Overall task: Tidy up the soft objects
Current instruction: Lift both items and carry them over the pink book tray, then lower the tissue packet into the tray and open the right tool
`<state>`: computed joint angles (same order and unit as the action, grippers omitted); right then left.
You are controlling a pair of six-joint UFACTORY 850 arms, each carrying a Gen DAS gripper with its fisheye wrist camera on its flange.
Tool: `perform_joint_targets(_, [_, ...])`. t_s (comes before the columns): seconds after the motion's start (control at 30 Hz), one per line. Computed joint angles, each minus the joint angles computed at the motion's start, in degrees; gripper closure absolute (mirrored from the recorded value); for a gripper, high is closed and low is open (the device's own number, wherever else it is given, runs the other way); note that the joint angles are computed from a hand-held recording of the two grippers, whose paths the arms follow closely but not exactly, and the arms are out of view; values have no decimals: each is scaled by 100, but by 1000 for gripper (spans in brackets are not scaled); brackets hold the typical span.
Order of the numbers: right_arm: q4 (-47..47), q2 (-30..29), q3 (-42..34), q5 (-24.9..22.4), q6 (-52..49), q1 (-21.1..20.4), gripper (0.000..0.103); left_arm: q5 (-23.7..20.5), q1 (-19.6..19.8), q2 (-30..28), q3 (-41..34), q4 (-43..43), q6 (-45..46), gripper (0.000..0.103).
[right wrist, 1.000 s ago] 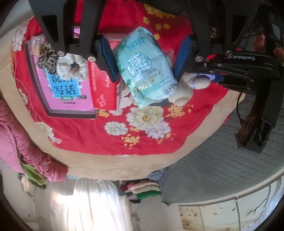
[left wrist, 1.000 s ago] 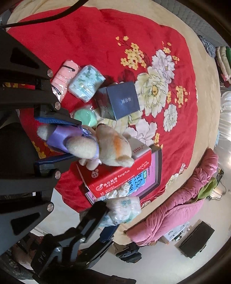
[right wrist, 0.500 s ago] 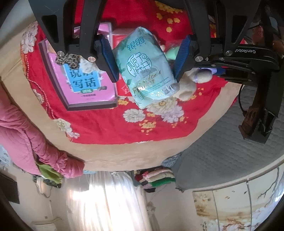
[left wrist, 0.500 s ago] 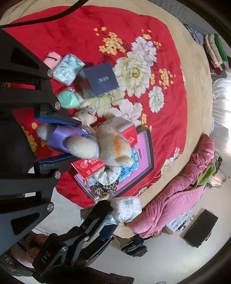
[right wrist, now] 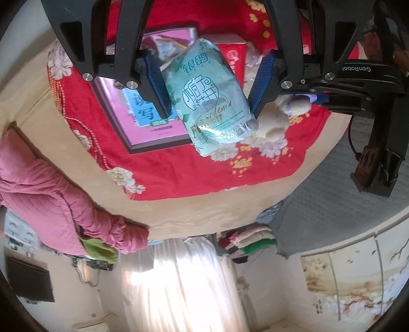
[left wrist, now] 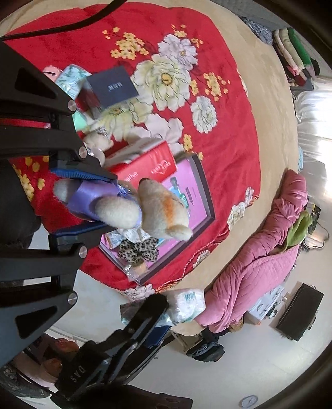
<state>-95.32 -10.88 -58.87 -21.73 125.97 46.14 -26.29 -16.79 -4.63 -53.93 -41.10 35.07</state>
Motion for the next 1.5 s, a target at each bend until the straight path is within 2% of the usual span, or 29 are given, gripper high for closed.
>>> perform_joint_targets(0.43, [534,453,361,-197,-406,-461,40,33,-454,-565,-713,482,-493,73])
perform_joint_targets(0.67, [441,485,441,-47,-308,-739,40,-118,-596,-1069,-1124,683,-719,73])
perform_joint_targets(0.87, [680,287,362,161,-597,-969,40,-255,-711,-1533,-1499,1135,-1172,73])
perform_joint_targets(1.13, [1445,-138,175,480,-1381,-1288,40,-302,-802,-1889,-1664,1246,-1393,73])
perform_joint_targets(1.5, [2407,-676,-97,614,-2382,-1431,40,-295,-849,-2223,-1864,1479,-1580,73])
